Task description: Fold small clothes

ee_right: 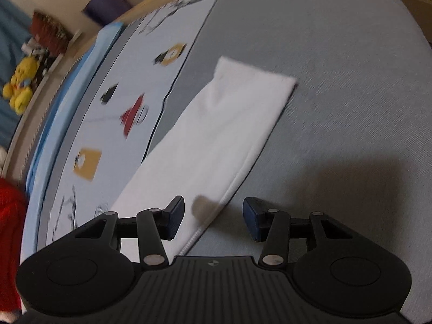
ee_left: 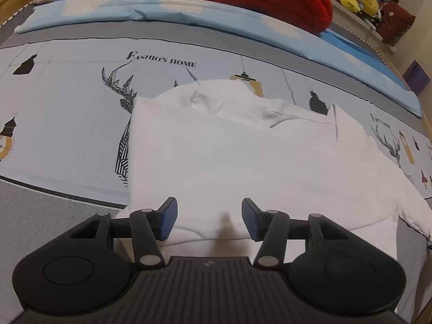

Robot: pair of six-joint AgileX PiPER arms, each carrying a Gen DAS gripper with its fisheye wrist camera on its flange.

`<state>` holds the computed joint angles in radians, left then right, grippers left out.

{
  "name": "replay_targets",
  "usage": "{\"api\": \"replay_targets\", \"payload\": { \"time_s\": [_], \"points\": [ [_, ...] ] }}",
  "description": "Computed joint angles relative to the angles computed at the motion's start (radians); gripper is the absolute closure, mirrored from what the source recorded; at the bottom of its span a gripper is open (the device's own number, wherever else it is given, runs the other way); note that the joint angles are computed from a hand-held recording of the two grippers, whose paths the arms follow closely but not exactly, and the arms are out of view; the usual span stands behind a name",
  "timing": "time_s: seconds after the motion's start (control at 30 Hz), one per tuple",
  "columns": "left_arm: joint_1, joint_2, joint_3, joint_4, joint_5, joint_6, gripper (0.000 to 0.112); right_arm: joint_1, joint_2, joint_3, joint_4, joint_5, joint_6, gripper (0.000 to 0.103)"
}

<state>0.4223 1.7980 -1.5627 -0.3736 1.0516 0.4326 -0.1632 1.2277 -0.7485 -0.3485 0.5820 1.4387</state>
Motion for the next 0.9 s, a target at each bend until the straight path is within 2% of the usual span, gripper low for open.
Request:
{"api": "replay_targets", "payload": {
  "time_s": [0.13,0.23,0.3,0.33,0.37,0.4,0.47,0.53,0.6,0.63,0.7,0.77,0.8,0.83,0.9],
  "points": [
    [-0.005,-0.008,0.009,-0.009,-0.003,0.002,0.054,-0.063,-0.006,0.028,-0.024,-0.051,0.034,0.054],
    [-0.005,-0.013,0.016,-0.017,-0.006,0.011,0.054,-0.067,0.014,0.031,-0.103,-0.072,0.104,0.057],
    [-0.003,-0.014,0.021,-0.020,-0.008,0.011,0.054,-0.052,0.038,0.026,-0.177,-0.072,0.165,0.070],
    [-0.001,-0.014,0.022,-0.025,-0.006,0.013,0.054,-0.041,0.055,0.022,-0.224,-0.071,0.198,0.090],
    [0.003,-0.012,0.020,-0.031,-0.001,0.020,0.054,-0.035,0.070,0.020,-0.257,-0.074,0.224,0.098],
    [0.005,-0.012,0.018,-0.035,0.001,0.024,0.054,-0.024,0.075,0.022,-0.294,-0.070,0.270,0.098],
    [0.014,-0.011,0.014,-0.042,0.004,0.032,0.054,0.054,0.084,-0.002,-0.413,0.018,0.413,0.099],
    [0.024,-0.005,0.000,-0.045,0.009,0.030,0.054,0.195,0.110,-0.082,-0.538,0.185,0.499,0.099],
    [0.035,0.002,-0.018,-0.046,0.011,0.016,0.054,0.374,0.146,-0.195,-0.657,0.348,0.506,0.099],
    [0.043,0.009,-0.032,-0.048,0.015,0.007,0.054,0.474,0.165,-0.262,-0.718,0.398,0.490,0.099],
    [0.064,0.024,-0.065,-0.055,0.023,-0.017,0.054,0.665,0.213,-0.387,-0.816,0.445,0.446,0.099],
    [0.087,0.041,-0.100,-0.065,0.034,-0.038,0.054,0.842,0.285,-0.518,-0.881,0.410,0.389,0.099],
    [0.099,0.049,-0.118,-0.070,0.040,-0.049,0.054,0.907,0.322,-0.574,-0.893,0.353,0.360,0.099],
    [0.109,0.058,-0.134,-0.073,0.045,-0.061,0.054,0.957,0.365,-0.634,-0.872,0.256,0.316,0.098],
    [0.131,0.078,-0.173,-0.082,0.066,-0.082,0.054,1.004,0.456,-0.752,-0.712,0.056,0.165,0.095]
  ]
}}
